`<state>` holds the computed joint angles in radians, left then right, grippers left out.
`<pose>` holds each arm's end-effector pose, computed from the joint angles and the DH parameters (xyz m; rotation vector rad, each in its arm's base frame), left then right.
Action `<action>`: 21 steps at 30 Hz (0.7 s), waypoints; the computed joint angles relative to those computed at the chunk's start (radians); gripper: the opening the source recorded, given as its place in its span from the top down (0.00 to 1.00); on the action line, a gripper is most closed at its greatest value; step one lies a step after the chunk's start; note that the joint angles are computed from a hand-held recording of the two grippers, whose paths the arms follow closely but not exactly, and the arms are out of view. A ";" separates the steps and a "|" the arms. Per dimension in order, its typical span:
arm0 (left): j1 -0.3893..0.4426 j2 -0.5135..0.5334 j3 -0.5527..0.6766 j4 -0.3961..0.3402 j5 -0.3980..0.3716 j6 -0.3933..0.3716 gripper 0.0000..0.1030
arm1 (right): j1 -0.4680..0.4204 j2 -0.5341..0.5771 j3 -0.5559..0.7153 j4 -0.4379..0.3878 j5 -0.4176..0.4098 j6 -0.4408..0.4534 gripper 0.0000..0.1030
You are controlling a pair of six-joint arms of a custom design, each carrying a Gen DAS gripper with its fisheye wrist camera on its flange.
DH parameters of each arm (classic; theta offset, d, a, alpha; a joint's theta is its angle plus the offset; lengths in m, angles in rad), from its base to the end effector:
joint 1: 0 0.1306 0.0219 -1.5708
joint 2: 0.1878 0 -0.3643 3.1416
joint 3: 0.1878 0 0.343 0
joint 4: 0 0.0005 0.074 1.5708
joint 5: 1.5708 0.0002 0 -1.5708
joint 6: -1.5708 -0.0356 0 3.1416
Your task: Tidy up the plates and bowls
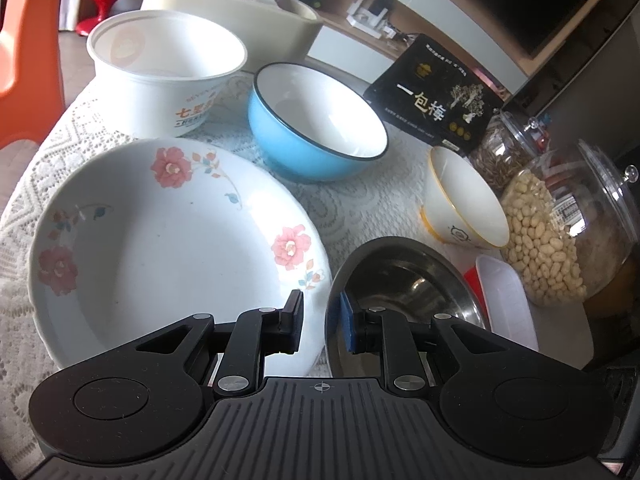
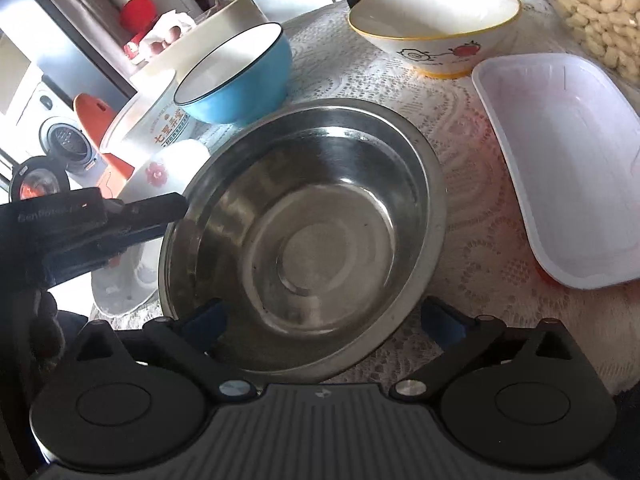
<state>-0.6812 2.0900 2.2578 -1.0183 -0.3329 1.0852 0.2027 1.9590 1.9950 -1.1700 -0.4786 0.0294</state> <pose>0.5256 -0.4117 0.3838 -0.6307 2.3224 -0.4428 0.5920 0.1379 0.3527 -0.4521 2.6313 0.6992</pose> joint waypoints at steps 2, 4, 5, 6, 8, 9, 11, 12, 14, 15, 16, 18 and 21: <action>-0.001 0.000 0.000 0.000 -0.002 -0.008 0.79 | 0.002 0.028 0.054 -0.061 0.002 0.067 0.00; -0.003 0.006 0.010 -0.009 -0.004 -0.018 0.79 | -0.008 0.028 0.053 -0.047 -0.019 0.047 0.08; -0.004 0.011 0.019 -0.015 -0.002 -0.021 0.79 | -0.011 0.020 0.038 -0.013 -0.016 0.029 0.13; -0.004 0.014 0.024 -0.019 0.001 -0.027 0.79 | -0.008 0.013 0.027 0.018 0.003 0.021 0.19; -0.006 0.015 0.026 -0.015 0.008 -0.037 0.79 | 0.003 -0.007 -0.008 0.102 0.072 0.011 0.33; -0.006 0.015 0.026 -0.010 0.016 -0.041 0.79 | 0.007 -0.005 -0.006 0.112 0.093 0.015 0.46; -0.007 0.013 0.022 0.000 0.032 -0.047 0.79 | 0.010 0.017 0.030 0.092 0.114 0.004 0.51; -0.011 0.018 0.035 -0.016 0.027 -0.047 0.79 | 0.009 0.020 0.035 0.089 0.115 0.002 0.53; -0.015 0.022 0.047 -0.037 0.018 -0.047 0.79 | 0.006 0.017 0.029 0.093 0.113 0.011 0.57; -0.017 0.018 0.042 -0.037 0.019 -0.044 0.79 | 0.003 0.010 0.020 0.095 0.110 0.013 0.57; -0.020 0.016 0.040 -0.042 0.019 -0.041 0.79 | 0.001 0.004 0.011 0.097 0.106 0.015 0.57; -0.028 0.013 0.042 -0.062 0.018 -0.041 0.79 | 0.001 -0.008 -0.007 0.103 0.105 0.019 0.57; -0.043 0.005 0.043 -0.094 0.020 -0.043 0.79 | -0.004 -0.040 -0.051 0.114 0.096 0.035 0.57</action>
